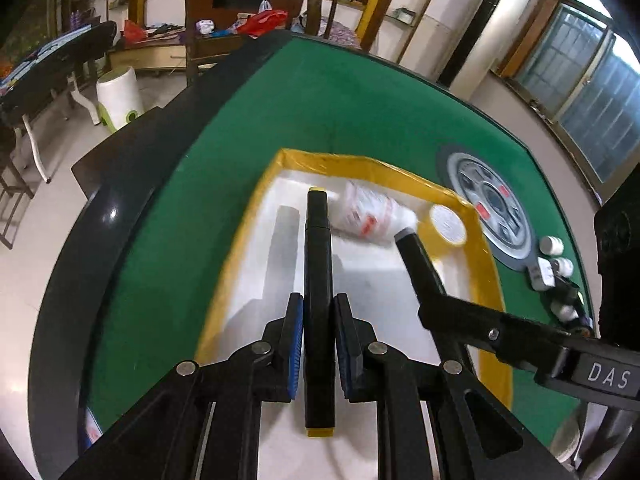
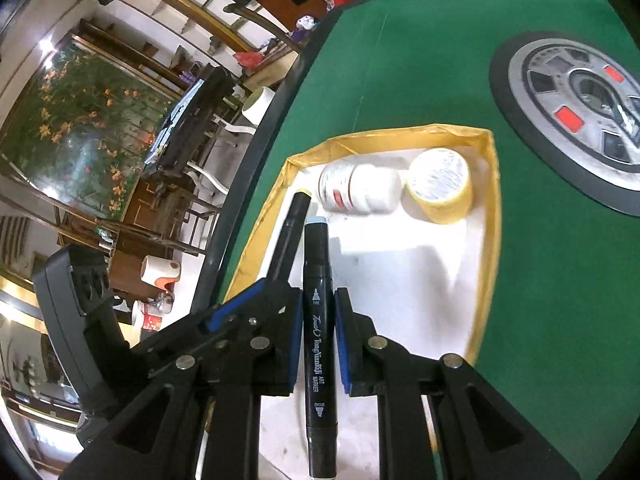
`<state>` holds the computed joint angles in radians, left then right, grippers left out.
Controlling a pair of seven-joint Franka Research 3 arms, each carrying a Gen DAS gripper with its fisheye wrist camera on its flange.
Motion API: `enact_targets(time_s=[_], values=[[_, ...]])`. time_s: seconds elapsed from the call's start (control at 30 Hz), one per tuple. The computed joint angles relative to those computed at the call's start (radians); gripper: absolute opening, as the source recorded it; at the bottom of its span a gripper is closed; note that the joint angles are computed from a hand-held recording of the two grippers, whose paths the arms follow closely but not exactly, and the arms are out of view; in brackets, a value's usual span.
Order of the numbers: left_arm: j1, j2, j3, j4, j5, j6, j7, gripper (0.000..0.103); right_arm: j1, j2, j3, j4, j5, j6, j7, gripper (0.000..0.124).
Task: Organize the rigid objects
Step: 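Carry both markers to the white tray and release them inside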
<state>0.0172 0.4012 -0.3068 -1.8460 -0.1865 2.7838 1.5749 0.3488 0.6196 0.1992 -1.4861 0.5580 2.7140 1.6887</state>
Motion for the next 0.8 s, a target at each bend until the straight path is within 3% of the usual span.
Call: enact_targets(time_s=[0.13, 0.33, 0.47, 0.67, 0.73, 0.8], values=[[-0.011, 0.054, 0.015, 0.077, 0.016, -0.047, -0.029, 0.014, 0.003, 0.076, -0.006, 0.113, -0.005, -0.080, 0.043, 0.015], [-0.008, 0.074, 0.024, 0.100, 0.030, -0.051, -0.079, 0.015, 0.033, 0.166, -0.039, 0.258, -0.072, -0.154, 0.126, 0.015], [0.044, 0.055, -0.026, 0.068, -0.034, -0.031, -0.026, 0.029, 0.042, 0.208, -0.049, 0.325, -0.106, -0.172, 0.160, 0.015], [0.105, -0.018, -0.088, -0.022, -0.171, 0.060, 0.078, 0.064, 0.055, 0.236, -0.054, 0.359, -0.131, -0.146, 0.184, 0.018], [0.095, -0.049, -0.078, -0.061, -0.181, 0.106, 0.082, 0.070, 0.060, 0.246, -0.056, 0.372, -0.161, -0.132, 0.205, 0.033], [0.094, -0.070, -0.078, -0.089, -0.192, 0.134, 0.093, 0.072, 0.069, 0.223, -0.069, 0.336, -0.163, -0.101, 0.195, 0.037]])
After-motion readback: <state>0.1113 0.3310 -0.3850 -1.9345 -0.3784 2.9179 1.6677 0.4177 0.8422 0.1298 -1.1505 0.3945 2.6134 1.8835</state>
